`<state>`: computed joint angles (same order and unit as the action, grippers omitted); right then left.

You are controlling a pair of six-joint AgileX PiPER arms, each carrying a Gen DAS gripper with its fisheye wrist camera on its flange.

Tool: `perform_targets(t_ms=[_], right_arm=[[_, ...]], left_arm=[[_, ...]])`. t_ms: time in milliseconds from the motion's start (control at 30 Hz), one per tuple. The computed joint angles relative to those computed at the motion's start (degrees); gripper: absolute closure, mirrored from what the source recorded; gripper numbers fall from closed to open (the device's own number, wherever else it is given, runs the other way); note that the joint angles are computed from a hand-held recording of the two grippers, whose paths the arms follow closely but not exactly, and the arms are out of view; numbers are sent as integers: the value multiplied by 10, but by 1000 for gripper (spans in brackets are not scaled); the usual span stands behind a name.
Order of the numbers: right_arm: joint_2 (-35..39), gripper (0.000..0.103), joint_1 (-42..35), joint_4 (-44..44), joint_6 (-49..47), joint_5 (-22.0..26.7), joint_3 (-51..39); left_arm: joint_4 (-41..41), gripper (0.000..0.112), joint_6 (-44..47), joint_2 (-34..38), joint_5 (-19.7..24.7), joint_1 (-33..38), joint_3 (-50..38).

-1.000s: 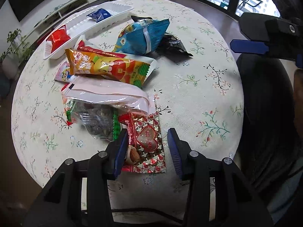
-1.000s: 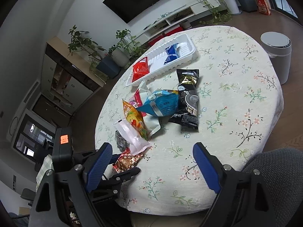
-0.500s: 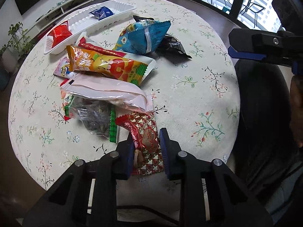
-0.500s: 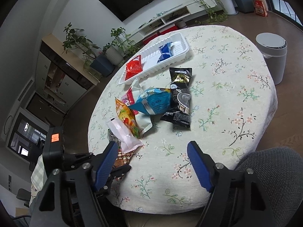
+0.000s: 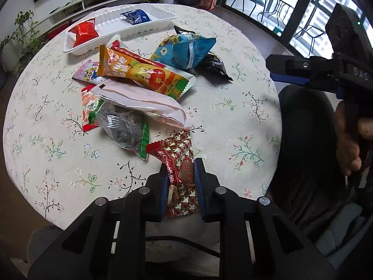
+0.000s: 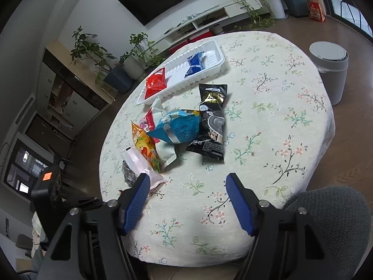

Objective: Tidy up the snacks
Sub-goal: 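Grasp the black-and-gold packet with the right tool while the left tool holds the wafer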

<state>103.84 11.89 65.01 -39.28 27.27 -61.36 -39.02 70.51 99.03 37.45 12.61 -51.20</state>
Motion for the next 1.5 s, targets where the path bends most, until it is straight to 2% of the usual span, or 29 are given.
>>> perform_targets(t_ms=[67, 167, 333, 433, 700, 1067, 1200, 1267, 1433, 1500], right_arm=[[-2, 34, 8, -47, 36, -17, -9], [9, 38, 19, -164, 130, -34, -43], [64, 47, 27, -312, 260, 11, -130], [99, 50, 34, -363, 302, 37, -180], [186, 50, 41, -455, 393, 106, -308], [276, 50, 61, -521, 446, 179, -449], [285, 50, 65, -536, 453, 169, -455], [287, 56, 67, -545, 456, 162, -456], [279, 60, 62, -535, 436, 148, -438], [269, 67, 61, -532, 433, 140, -422]], left_arm=[[-10, 94, 11, -3, 14, 13, -3], [-22, 94, 22, -5, 24, 28, -4], [-46, 94, 48, -12, 50, 53, -3], [-59, 94, 61, -16, 76, 76, -10], [-80, 94, 75, -8, 120, 129, -43], [-94, 94, 81, 4, 134, 149, -53], [-97, 94, 79, 10, 135, 155, -59], [-99, 94, 80, 13, 136, 158, -61], [-102, 94, 81, 18, 135, 160, -61], [-102, 94, 80, 21, 135, 161, -63]])
